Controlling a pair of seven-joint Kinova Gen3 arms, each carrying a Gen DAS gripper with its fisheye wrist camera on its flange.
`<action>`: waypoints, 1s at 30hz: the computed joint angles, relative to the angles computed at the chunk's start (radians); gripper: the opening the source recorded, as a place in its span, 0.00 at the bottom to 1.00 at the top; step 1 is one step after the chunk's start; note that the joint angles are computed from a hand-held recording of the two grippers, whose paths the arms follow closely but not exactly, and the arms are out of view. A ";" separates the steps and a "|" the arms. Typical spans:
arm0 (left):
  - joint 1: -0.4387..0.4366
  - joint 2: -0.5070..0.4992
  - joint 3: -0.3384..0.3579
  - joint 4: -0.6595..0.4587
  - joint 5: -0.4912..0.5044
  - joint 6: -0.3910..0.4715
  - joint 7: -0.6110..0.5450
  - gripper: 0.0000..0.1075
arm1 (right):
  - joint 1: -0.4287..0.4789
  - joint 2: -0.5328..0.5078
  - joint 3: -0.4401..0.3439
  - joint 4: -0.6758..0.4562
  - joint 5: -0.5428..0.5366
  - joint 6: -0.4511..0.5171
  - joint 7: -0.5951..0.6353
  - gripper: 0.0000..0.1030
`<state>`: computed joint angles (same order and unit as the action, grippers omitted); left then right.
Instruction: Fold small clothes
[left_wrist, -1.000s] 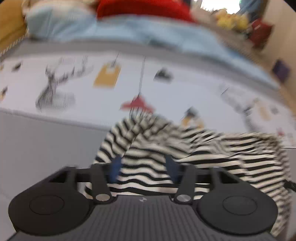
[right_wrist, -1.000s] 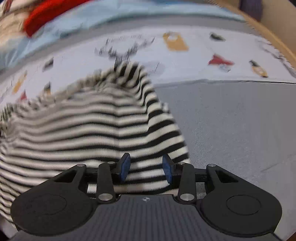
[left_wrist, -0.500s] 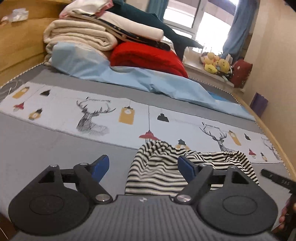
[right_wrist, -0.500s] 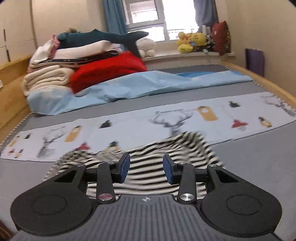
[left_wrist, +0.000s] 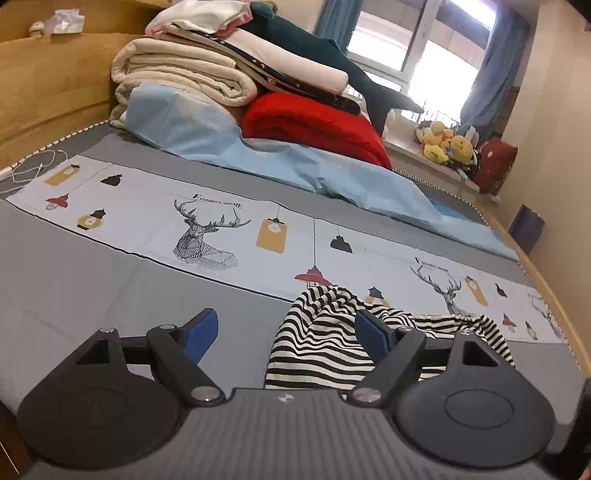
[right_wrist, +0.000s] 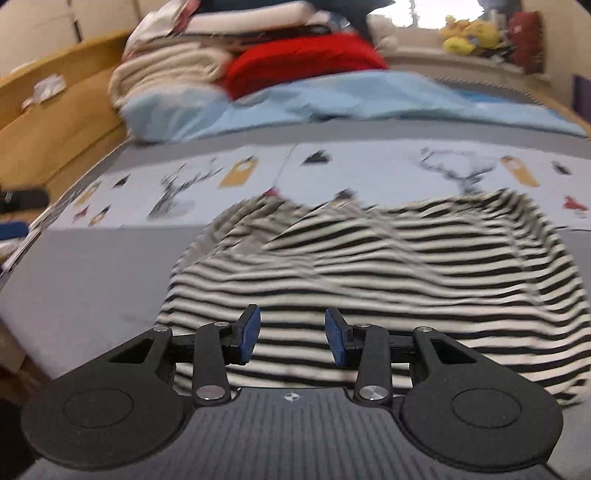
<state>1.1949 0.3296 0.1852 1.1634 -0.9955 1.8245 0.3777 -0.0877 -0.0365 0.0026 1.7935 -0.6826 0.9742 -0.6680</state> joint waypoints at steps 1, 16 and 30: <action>-0.001 -0.005 0.000 0.007 0.002 -0.005 0.003 0.80 | -0.007 0.002 -0.006 0.004 -0.007 0.010 0.015 0.30; -0.054 -0.061 0.037 0.078 0.047 -0.036 0.050 0.81 | -0.159 0.012 -0.101 0.125 -0.043 0.003 0.382 0.38; -0.131 -0.141 0.091 0.183 0.104 -0.088 0.187 0.81 | -0.260 0.068 -0.177 0.174 0.089 -0.178 0.319 0.31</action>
